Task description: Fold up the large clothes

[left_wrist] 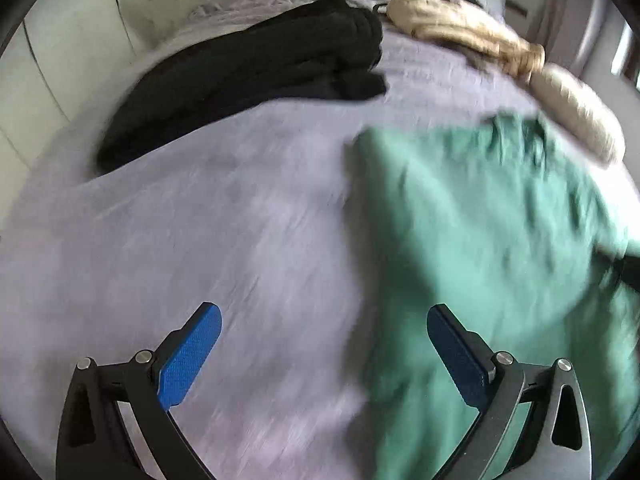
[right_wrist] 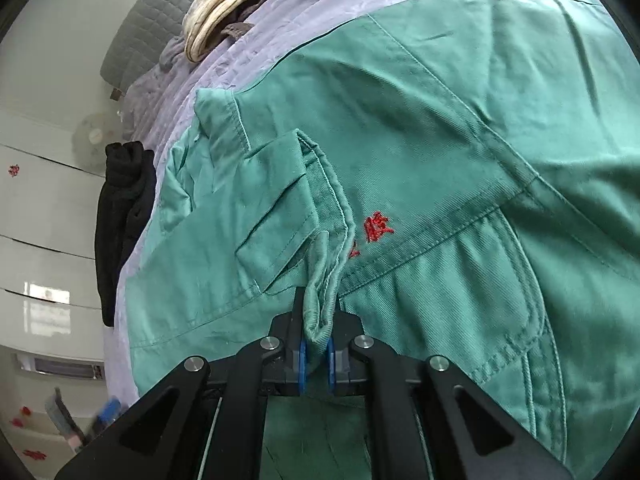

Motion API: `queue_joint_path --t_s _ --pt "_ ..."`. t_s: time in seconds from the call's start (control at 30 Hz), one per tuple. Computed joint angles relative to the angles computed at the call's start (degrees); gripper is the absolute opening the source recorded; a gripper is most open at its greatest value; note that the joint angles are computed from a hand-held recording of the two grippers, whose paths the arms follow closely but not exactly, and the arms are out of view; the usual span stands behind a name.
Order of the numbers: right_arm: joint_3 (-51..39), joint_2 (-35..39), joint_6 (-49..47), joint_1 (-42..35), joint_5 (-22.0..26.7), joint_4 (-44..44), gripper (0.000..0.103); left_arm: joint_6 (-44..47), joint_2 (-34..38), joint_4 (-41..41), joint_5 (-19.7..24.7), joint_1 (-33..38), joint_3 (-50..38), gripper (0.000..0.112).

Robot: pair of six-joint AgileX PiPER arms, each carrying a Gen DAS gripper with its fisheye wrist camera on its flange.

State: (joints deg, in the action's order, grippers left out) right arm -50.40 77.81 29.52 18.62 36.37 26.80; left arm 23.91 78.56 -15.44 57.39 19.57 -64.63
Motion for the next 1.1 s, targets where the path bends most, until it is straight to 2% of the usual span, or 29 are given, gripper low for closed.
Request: queue_joint_path --t_s 0.13,0.2,0.23,0.27,0.37,0.47,0.53,0.63,0.7,0.83,0.9,0.97,1.03,1.1 --pt "-0.49 0.71 0.0 -0.19 -0.12 0.77 0.008 -2.86 15.81 -5.12 1.16 -4.27 -10.19 0.101" --pt "-0.22 0.58 -0.63 -0.46 -0.13 1.61 0.008 -5.19 19.43 -4.31 1.31 -6.19 -11.85 0.074" --pt "-0.21 0.63 -0.74 -0.56 -0.12 2.0 0.008 -6.14 19.85 -3.47 0.92 -6.97 -11.57 0.047" --pt "-0.38 0.71 -0.59 -0.63 0.19 2.18 0.008 -5.41 19.64 -4.43 0.56 -6.87 -11.24 0.008" --pt "-3.12 0.6 2.48 0.82 2.17 -1.37 0.008 -3.5 17.4 -5.33 -0.96 -6.2 -10.35 0.008" --pt "-7.66 1.56 7.36 4.51 3.72 -11.7 0.008 -5.59 18.47 2.39 -4.79 -7.7 -10.42 0.008" --pt "-8.07 3.21 8.93 4.11 5.39 -13.49 0.008 -8.7 19.25 5.77 -6.47 -7.69 -10.29 0.007" --pt "-3.95 1.04 5.74 1.23 3.58 -6.32 0.01 -10.03 16.22 5.17 -4.85 -6.19 -9.61 0.007" --pt "-4.6 -0.64 9.31 1.77 6.59 -9.75 0.015 -7.69 11.42 5.09 -3.73 -6.04 -7.67 0.007" --pt "-6.48 -4.38 17.11 5.23 10.91 -17.19 0.019 -1.14 4.39 0.0 0.84 -5.43 -5.87 0.007" --pt "-8.08 -4.67 18.42 7.25 10.96 -19.14 0.019 -0.14 1.72 -2.29 2.18 -7.05 -4.09 0.007" --pt "-10.19 -3.04 18.2 9.13 9.96 -20.1 0.019 -1.22 0.75 -1.62 0.79 -10.55 -1.86 0.007" --pt "-11.36 0.06 16.37 9.86 8.36 -18.35 0.019 -6.53 0.13 4.81 -2.02 -15.82 1.9 0.007" --pt "-10.82 2.59 15.75 10.32 7.75 -17.82 0.019 -11.11 -0.08 10.6 -4.44 -18.17 6.13 0.007"
